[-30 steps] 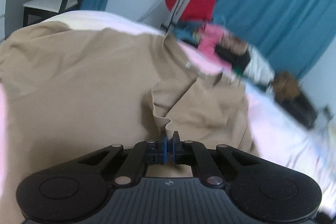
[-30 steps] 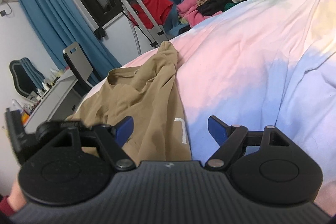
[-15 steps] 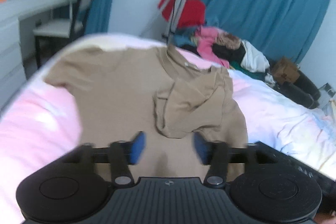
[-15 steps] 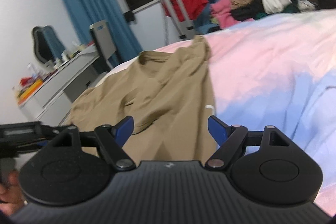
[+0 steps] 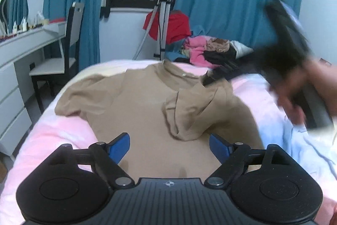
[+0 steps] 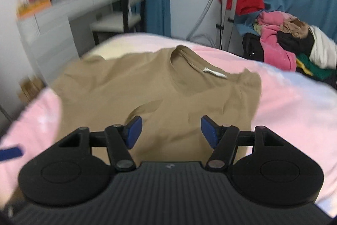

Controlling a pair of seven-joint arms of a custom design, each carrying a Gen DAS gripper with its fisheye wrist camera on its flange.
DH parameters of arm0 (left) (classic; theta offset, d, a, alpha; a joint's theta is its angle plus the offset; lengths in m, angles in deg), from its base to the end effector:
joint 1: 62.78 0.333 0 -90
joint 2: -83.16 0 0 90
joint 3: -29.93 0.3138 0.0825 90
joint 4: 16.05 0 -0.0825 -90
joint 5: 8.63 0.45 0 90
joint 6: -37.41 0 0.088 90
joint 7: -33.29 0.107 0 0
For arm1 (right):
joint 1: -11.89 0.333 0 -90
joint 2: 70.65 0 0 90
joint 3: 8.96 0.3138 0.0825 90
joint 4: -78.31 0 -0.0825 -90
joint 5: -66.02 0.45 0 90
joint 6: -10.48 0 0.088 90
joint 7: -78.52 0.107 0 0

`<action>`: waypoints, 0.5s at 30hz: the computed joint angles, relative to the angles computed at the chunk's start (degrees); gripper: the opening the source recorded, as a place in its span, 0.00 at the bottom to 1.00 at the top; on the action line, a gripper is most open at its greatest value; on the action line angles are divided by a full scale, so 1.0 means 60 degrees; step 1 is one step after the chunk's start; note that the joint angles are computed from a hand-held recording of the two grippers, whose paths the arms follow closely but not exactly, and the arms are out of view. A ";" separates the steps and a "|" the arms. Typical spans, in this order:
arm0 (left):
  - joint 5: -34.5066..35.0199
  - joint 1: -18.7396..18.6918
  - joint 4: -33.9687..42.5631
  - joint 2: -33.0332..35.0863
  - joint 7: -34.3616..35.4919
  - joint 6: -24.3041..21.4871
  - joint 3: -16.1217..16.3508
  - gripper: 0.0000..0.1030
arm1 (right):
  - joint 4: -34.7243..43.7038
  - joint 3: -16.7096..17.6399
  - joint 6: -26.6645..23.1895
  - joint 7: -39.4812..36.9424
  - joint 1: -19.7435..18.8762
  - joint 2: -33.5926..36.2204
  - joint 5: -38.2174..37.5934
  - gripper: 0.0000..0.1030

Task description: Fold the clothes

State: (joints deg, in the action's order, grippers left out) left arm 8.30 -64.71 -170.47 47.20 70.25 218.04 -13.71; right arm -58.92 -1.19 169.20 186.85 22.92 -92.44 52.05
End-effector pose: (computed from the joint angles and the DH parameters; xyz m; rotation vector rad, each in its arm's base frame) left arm 0.3190 -0.3568 0.4306 -1.4501 1.9193 -1.1427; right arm 0.5061 0.1875 0.5150 -1.9351 1.5639 -0.6914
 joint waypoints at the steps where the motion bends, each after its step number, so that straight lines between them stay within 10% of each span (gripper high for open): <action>1: 0.0000 0.0009 -0.0037 0.0159 0.0029 0.0179 0.0089 0.82 | 0.0693 0.0093 -0.0571 -0.0186 -0.0030 0.0597 -0.0156 0.61; 15: -0.1268 -0.1147 -0.0182 0.2051 0.1522 0.1353 0.1949 0.82 | 0.7147 -0.0615 -0.6998 -0.1212 0.1753 0.6131 -0.3007 0.60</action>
State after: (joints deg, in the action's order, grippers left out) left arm 0.70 -71.59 -171.57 59.50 79.38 226.16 -2.02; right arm -16.03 -4.88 127.22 179.57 33.44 -55.66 34.01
